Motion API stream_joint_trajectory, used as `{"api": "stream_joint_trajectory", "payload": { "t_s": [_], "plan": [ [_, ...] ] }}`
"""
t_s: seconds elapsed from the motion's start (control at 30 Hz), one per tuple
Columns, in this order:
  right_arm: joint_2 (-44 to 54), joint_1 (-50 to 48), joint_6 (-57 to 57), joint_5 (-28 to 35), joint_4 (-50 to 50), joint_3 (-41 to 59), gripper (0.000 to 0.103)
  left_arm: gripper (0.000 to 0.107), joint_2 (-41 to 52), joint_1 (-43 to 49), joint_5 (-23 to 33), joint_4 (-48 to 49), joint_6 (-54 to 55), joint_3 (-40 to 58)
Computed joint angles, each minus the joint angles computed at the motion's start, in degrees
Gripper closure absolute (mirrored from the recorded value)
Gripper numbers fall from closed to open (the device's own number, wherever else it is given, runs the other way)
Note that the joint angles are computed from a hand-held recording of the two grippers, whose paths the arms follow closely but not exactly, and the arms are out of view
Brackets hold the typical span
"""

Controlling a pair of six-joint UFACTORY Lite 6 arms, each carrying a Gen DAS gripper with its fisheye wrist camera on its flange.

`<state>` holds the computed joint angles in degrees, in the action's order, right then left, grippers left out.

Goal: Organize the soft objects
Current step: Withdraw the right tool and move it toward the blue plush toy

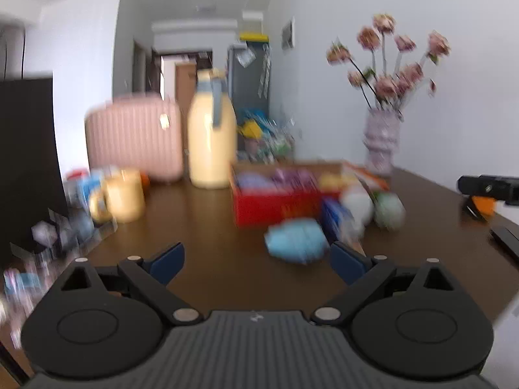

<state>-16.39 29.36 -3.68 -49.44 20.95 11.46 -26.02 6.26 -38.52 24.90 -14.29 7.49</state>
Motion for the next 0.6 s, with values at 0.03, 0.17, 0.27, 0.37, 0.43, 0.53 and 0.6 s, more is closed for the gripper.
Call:
{"api": "stream_joint_trajectory", "payload": {
  "t_s": [0.03,0.17,0.27,0.37,0.43,0.53,0.6],
  "plan": [
    [0.7,4.3,-0.5,-3.0,4.9,-2.8,0.019,0.009,-1.4,1.6,-0.8,3.6,-2.5,-3.1],
    [9.3,17.4,6.2,-10.2,14.8,-6.6,0.019,0.009,-2.2,4.0,-1.4,9.6,-5.3,-8.0],
    [14.6,21.3,4.6,-11.6,19.5,-4.2,0.019,0.009,1.5,-0.2,-3.0,1.0,3.1,-7.1],
    [16.4,21.9,3.0,-11.9,21.5,-2.4,0.019,0.009,6.9,-2.3,-5.0,-2.0,4.0,-4.3],
    [17.2,20.9,4.1,-11.9,19.7,-1.9,0.020,0.009,10.4,-3.2,-6.1,-3.2,4.4,-2.6],
    [19.0,15.0,7.7,-10.1,11.9,0.3,0.022,0.009,16.5,-4.3,-6.7,-4.9,4.7,1.3],
    [20.9,9.5,11.2,-7.3,4.7,3.6,0.028,0.009,21.4,-4.5,-5.9,-4.8,2.4,5.5]
  ]
}}
